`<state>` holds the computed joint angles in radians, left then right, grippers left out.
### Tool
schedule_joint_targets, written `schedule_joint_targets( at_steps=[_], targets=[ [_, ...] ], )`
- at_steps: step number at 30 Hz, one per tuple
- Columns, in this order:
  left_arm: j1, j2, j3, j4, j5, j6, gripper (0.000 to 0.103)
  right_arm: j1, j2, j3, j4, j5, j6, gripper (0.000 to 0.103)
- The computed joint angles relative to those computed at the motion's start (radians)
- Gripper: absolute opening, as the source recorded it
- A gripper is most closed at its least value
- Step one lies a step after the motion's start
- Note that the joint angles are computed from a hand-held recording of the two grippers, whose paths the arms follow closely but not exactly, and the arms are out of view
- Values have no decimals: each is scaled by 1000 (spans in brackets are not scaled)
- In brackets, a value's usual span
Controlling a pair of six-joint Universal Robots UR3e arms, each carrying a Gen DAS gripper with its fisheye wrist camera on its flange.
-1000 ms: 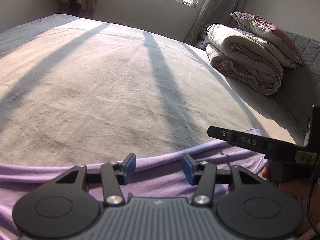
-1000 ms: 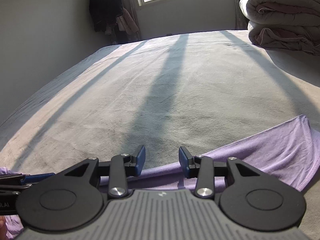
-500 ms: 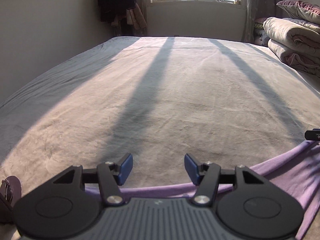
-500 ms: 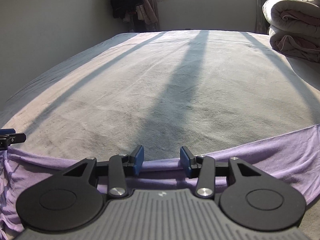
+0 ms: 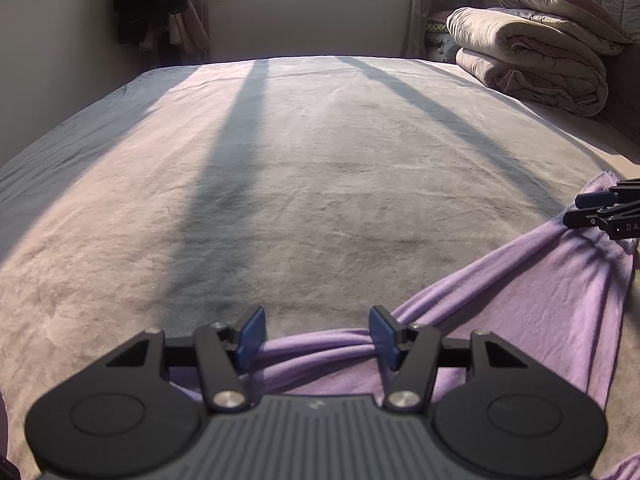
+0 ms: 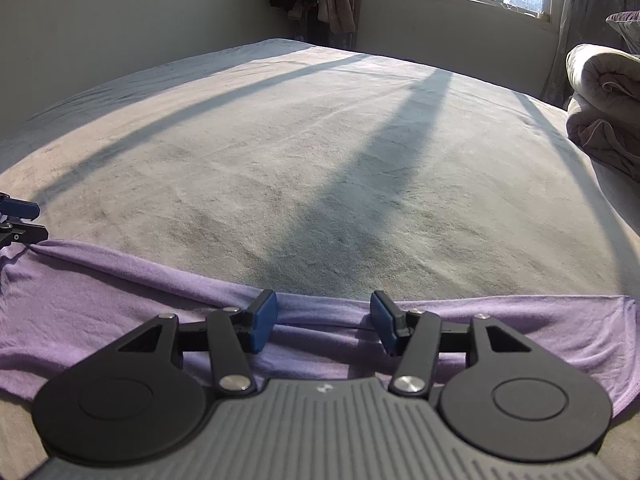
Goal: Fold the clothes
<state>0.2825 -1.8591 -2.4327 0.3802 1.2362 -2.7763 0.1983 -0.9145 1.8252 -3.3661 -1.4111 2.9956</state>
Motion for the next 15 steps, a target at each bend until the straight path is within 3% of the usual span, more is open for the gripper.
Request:
schedule_joint_targets(
  at_steps=[7,10,15],
  targets=[
    [21,34,-45,-2,-44,79,59,19,15,-18,6,-40,-21,56],
    [38,44,-55,-8,-68,95,58,21,21,-22,4,-39,-26,50],
    [73,64,-73,-14,-125,108,58,26,27,-31,9,-11,-47,25]
  ],
)
